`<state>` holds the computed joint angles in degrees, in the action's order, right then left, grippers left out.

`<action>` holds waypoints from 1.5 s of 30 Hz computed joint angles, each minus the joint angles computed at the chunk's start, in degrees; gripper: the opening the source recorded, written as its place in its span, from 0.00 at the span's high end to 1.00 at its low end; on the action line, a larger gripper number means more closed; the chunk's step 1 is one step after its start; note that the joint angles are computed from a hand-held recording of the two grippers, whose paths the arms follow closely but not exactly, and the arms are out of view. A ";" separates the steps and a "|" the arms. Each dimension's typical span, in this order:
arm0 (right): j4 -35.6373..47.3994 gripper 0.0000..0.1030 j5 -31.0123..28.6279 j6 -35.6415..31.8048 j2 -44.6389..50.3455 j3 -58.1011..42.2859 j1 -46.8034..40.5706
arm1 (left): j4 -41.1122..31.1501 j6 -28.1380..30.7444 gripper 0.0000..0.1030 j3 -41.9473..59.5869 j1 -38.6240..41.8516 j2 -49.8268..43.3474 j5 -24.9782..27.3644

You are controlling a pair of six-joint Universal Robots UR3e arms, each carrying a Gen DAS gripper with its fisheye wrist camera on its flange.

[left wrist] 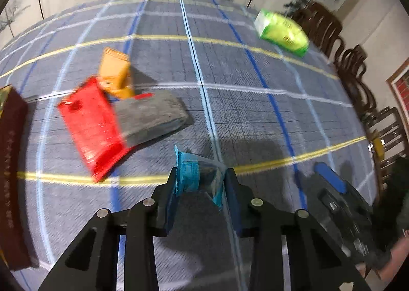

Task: Organize snacks
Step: 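Lift the blue-wrapped snack with the left gripper while the right grasps the grey square pack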

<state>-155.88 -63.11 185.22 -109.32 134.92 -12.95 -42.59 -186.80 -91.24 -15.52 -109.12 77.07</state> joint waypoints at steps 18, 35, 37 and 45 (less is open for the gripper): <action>9.84 0.22 -3.89 -9.58 26.17 -33.10 20.86 | -6.32 13.24 0.69 -27.54 17.38 32.22 -7.66; 12.91 0.40 -11.58 -2.33 46.82 -54.83 28.32 | -9.17 17.90 0.69 -28.49 22.90 35.50 -11.24; 9.84 0.40 -13.42 -2.38 43.66 -50.52 28.62 | -9.75 18.46 0.69 -28.96 23.57 36.45 -11.77; 1.30 0.40 -21.49 2.65 30.34 -30.99 26.08 | -16.13 22.76 0.69 -32.11 27.86 46.15 -14.32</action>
<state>-154.58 -84.60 187.87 -78.98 103.93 13.13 -58.72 -164.04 -123.35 12.35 -62.97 62.75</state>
